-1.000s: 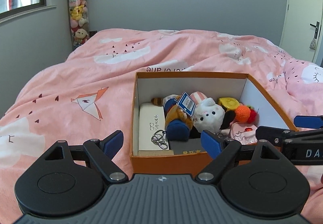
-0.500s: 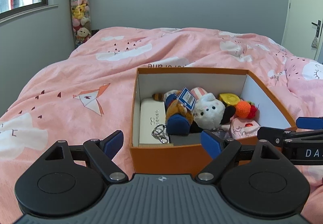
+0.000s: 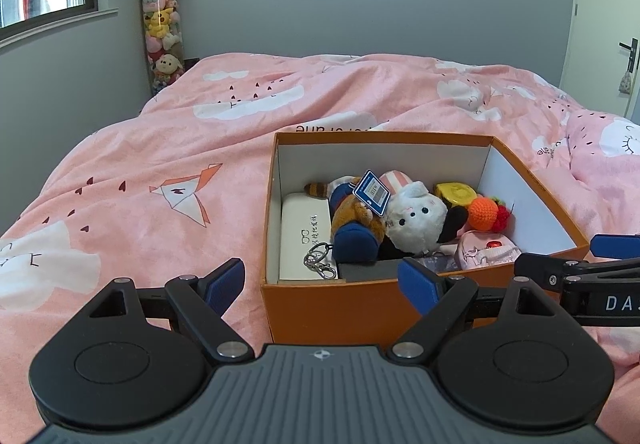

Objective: Organize objects

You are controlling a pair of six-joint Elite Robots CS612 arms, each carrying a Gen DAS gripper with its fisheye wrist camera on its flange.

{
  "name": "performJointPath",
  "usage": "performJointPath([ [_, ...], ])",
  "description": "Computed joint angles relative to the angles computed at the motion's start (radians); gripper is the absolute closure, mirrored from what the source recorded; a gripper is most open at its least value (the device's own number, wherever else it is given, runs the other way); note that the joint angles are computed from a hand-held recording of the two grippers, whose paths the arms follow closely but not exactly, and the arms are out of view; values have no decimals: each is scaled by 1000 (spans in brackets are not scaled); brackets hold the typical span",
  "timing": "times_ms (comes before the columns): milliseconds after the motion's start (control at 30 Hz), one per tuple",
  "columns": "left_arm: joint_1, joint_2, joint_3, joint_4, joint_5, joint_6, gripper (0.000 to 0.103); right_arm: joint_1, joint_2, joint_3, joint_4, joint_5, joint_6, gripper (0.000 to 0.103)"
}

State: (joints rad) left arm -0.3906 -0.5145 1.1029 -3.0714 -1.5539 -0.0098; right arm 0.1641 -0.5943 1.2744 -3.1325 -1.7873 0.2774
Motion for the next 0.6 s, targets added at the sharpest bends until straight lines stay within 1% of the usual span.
performJointPath([
  [300,-1,-3,6,-1,4,10,2,-1,-3,6,-1,0,3,1],
  [600,0,-6,9,4,-4,4,2,-1,-4,9,-1,1,3,1],
])
